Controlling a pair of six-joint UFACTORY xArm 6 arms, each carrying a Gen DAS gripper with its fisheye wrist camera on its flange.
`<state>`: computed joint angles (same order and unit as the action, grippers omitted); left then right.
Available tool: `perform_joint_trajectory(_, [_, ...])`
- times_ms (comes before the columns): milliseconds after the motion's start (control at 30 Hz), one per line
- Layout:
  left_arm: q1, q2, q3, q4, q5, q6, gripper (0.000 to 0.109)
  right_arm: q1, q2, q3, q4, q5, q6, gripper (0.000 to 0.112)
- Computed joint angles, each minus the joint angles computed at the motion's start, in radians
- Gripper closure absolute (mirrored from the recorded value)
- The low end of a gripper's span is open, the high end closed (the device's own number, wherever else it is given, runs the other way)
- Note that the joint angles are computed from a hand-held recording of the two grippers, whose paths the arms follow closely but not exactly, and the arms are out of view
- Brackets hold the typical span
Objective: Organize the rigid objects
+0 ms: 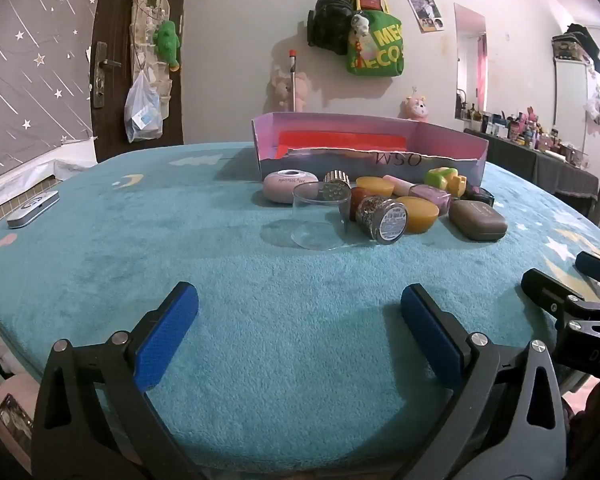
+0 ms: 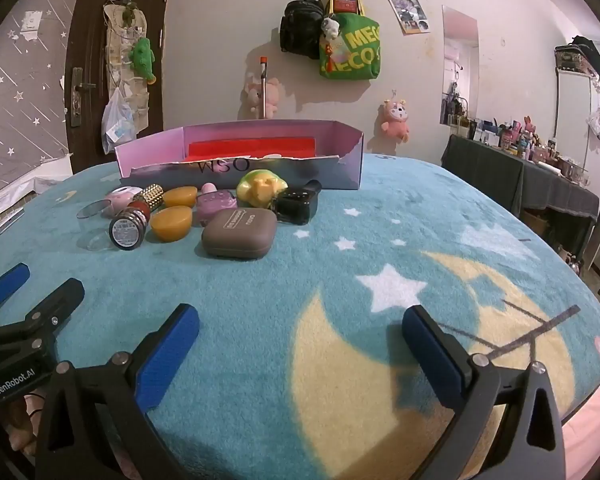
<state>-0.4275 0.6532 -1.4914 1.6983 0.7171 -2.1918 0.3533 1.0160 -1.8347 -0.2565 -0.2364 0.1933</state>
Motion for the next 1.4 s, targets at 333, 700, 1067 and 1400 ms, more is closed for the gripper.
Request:
perform_joint_trajectory(333, [0.0, 0.0, -0.001, -0.003, 0.001, 0.004, 0.006, 0.0, 0.0, -0.001, -0.007, 0.001, 0.005, 0.009])
perform_joint_trajectory(700, [0.0, 0.0, 0.0, -0.003, -0.002, 0.003, 0.006, 0.001, 0.001, 0.0, 0.007, -0.004, -0.006, 0.009])
perform_joint_trajectory(1067, [0.001, 0.0, -0.001, -0.003, -0.003, 0.001, 0.006, 0.002, 0.001, 0.002, 0.011, -0.006, -0.009, 0.009])
perform_joint_trajectory(1400, [0.001, 0.0, -0.001, -0.002, -0.004, 0.0, 0.006, 0.002, 0.001, 0.002, 0.013, -0.006, -0.011, 0.009])
